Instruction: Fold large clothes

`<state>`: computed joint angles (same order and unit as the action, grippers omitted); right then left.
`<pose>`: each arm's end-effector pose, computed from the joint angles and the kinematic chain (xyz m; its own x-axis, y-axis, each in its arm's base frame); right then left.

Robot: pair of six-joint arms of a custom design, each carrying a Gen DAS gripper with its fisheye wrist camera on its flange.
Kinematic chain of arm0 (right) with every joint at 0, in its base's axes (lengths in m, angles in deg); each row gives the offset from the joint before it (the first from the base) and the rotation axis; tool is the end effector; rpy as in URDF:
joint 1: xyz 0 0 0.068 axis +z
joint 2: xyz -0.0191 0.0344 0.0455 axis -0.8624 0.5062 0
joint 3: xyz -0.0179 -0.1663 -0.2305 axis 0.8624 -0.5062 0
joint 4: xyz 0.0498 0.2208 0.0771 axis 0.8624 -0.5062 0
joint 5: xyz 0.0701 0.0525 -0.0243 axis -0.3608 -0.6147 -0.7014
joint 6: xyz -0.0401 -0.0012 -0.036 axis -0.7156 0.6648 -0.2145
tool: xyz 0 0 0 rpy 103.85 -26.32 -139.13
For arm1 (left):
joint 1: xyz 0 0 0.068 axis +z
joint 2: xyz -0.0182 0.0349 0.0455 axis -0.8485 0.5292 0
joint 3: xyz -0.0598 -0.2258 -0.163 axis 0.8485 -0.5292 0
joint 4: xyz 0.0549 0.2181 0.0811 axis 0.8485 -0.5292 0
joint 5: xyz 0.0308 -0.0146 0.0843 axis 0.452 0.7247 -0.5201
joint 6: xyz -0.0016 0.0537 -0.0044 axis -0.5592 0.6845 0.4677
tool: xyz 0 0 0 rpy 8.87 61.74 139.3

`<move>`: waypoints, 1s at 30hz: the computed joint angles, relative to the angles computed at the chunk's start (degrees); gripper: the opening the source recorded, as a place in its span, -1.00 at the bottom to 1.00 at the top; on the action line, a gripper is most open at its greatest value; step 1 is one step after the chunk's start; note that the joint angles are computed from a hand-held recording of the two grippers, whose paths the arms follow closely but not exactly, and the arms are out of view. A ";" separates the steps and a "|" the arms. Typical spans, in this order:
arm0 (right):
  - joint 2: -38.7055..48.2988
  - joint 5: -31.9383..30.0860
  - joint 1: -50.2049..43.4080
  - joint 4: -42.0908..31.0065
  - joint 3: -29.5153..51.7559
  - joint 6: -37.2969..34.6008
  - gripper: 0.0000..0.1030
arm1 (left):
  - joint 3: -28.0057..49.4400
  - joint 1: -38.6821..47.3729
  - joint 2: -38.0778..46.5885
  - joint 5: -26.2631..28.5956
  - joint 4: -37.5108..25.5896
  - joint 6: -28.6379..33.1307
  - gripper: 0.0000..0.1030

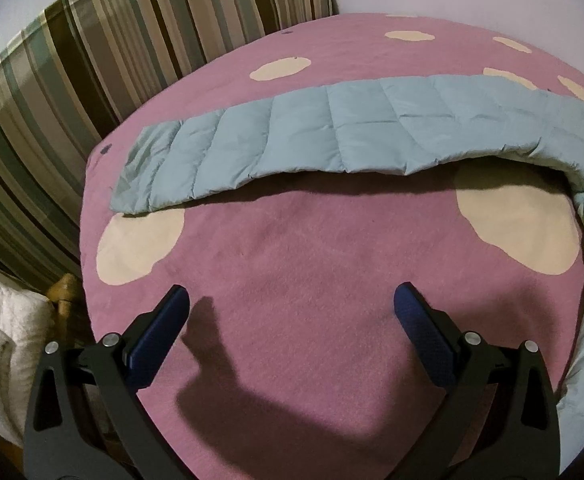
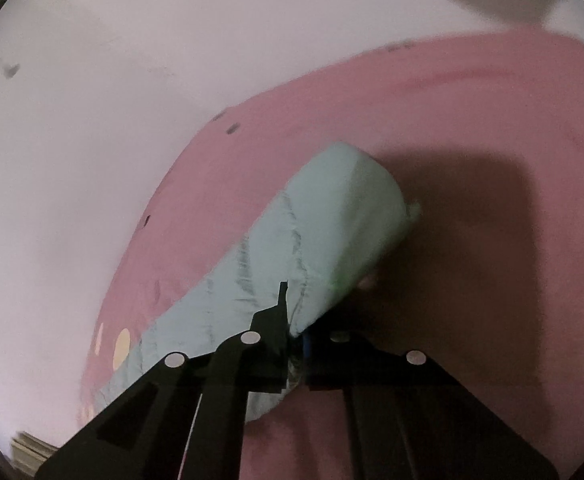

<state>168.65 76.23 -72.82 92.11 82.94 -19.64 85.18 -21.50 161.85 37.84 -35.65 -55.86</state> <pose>0.2937 -0.0713 0.0913 -0.1444 0.8554 -0.4975 0.6577 0.4586 0.5976 0.2931 0.2318 0.0615 -0.6818 -0.4472 -0.5790 -0.6850 0.6680 0.2907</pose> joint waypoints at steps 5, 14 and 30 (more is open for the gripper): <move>-7.14 5.56 7.25 -7.63 4.12 -5.02 -0.93 | -0.02 -0.60 0.12 -1.72 0.42 0.48 0.96; -3.69 9.97 26.57 -20.75 22.00 -10.56 -0.93 | 0.15 -0.90 0.49 -2.06 0.40 0.04 0.96; 22.28 7.08 48.89 -43.59 66.50 -19.29 -0.93 | 0.57 0.10 1.10 0.27 0.09 -0.80 0.96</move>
<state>190.92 83.31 -23.93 48.52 149.44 -38.93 85.75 -21.40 162.95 38.11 -35.56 -56.67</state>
